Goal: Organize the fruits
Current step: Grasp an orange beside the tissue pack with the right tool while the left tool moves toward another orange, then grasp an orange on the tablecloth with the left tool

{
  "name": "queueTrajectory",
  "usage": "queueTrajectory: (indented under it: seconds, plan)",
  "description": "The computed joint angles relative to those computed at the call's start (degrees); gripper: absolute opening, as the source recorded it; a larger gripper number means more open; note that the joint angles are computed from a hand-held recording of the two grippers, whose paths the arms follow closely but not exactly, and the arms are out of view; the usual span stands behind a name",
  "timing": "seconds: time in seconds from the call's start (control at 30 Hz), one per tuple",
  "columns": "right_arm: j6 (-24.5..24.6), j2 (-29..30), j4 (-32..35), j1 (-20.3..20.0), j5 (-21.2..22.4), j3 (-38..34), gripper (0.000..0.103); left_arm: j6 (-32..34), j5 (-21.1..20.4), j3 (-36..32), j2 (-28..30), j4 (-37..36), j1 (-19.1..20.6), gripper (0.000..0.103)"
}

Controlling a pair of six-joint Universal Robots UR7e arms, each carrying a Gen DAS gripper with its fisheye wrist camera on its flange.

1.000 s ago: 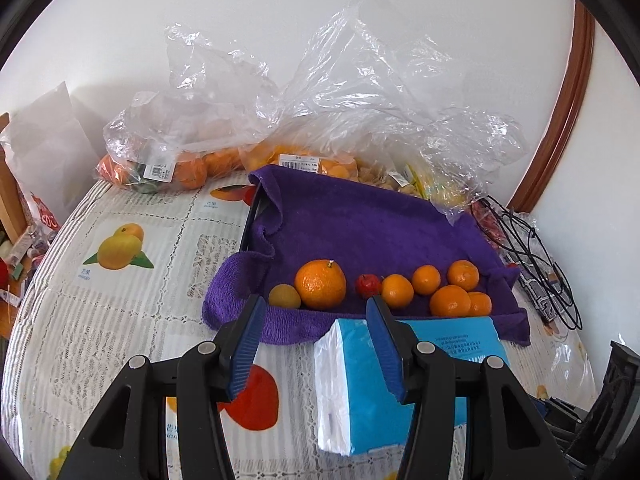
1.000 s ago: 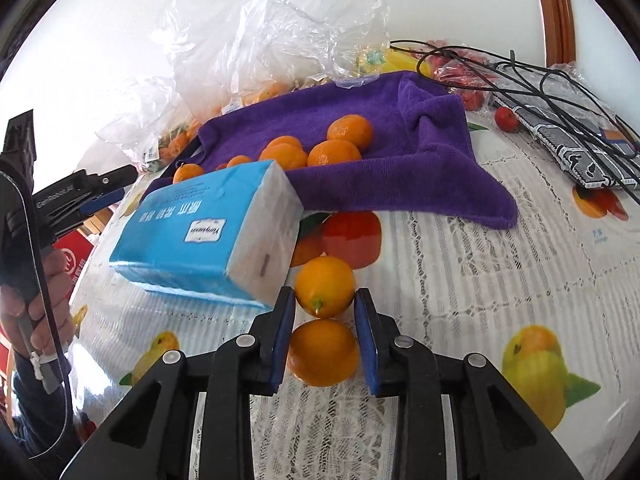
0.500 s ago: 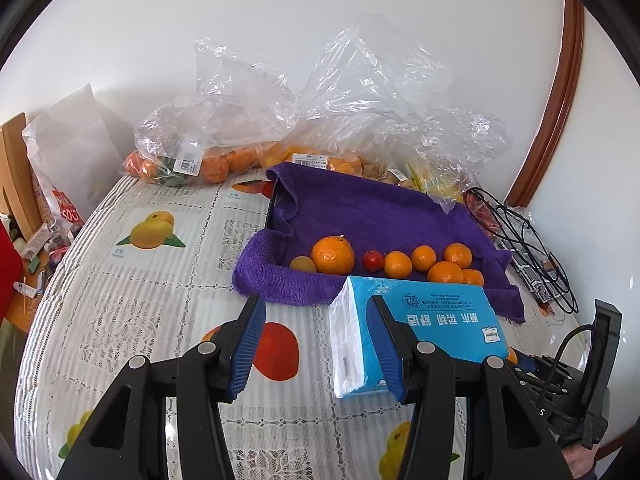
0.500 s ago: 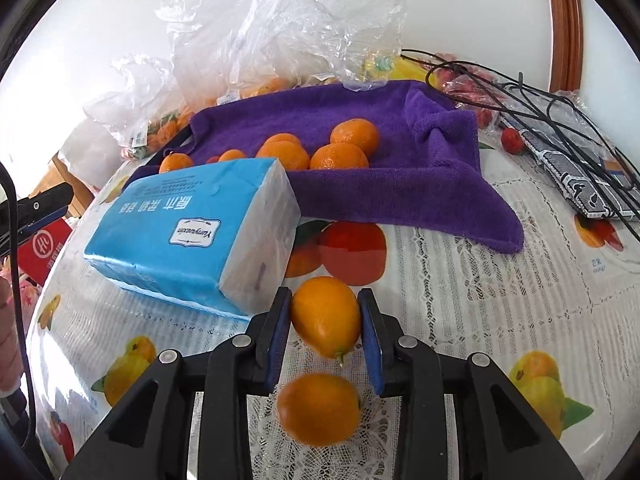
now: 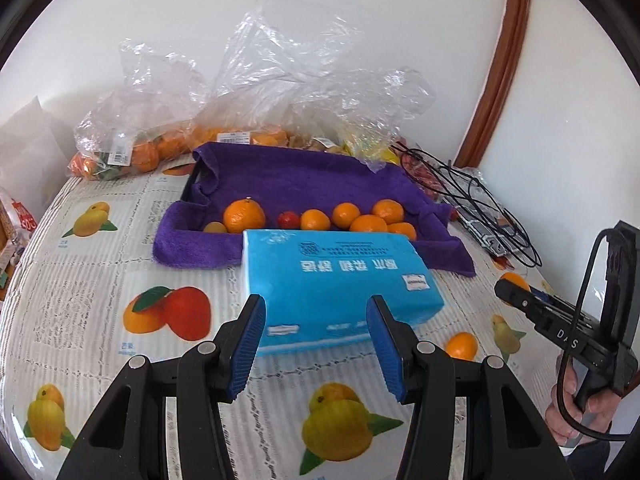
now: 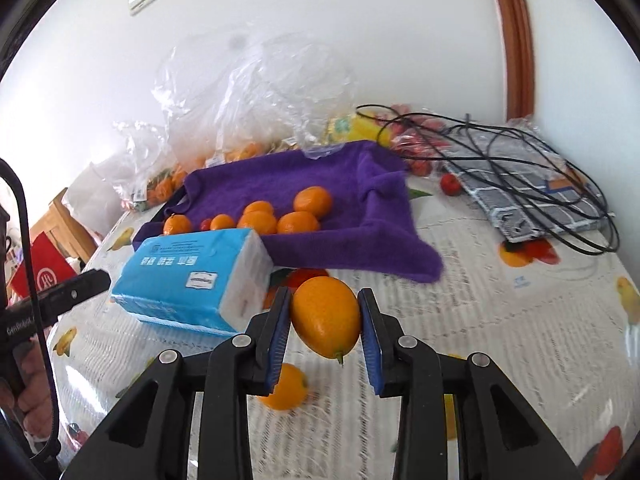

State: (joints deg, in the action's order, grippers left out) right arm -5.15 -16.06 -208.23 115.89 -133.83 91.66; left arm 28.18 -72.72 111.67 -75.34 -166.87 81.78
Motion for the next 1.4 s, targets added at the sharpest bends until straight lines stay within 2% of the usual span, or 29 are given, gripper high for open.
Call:
queueTrajectory:
  seconds: [0.2, 0.4, 0.6, 0.7, 0.73, 0.77, 0.87, 1.03, 1.4]
  plan:
    - [-0.94, -1.97, -4.29, 0.39, -5.32, 4.28, 0.033, -0.85, -1.72, 3.16, -0.38, 2.70, -2.04, 0.050]
    - [-1.22, -4.16, -6.67, -0.32, -9.69, 8.78, 0.033, -1.37, -1.41, 5.61, 1.96, 3.38, -4.54, 0.050]
    - [-2.06, -5.36, -8.23, -0.77, -11.76, 11.73, 0.033, -1.29, -0.49, 6.48, 5.52, 4.08, -6.57, 0.050]
    - [-1.66, -5.93, -8.11, -0.97, -11.33, 13.01, 0.033, -0.95, 2.39, 6.96, 7.49, 3.09, -7.63, 0.050]
    - [-1.78, -5.80, -8.23, -0.87, -11.59, 13.00, 0.033, -0.73, 2.89, 7.02, 7.94, 2.85, -7.76, 0.046]
    - [-1.67, -5.64, -8.39, -0.77, -11.68, 12.98, 0.033, -0.56, 3.78, 7.23, 8.32, 1.80, -7.95, 0.034]
    - [-2.01, -5.27, -8.28, -0.64, -10.50, 12.69, 0.033, 0.38, 4.45, 8.01, 8.18, -0.42, -7.90, 0.034]
    - [-1.10, -3.98, -5.35, -0.51, -7.69, 10.38, 0.033, -0.45, 5.13, 7.60, 5.62, 0.22, -6.62, 0.034]
    - [-0.99, 3.30, 3.24, 0.66, -3.38, -0.44, 0.033, -1.05, 12.50, 5.98, 1.22, -4.12, -1.35, 0.034]
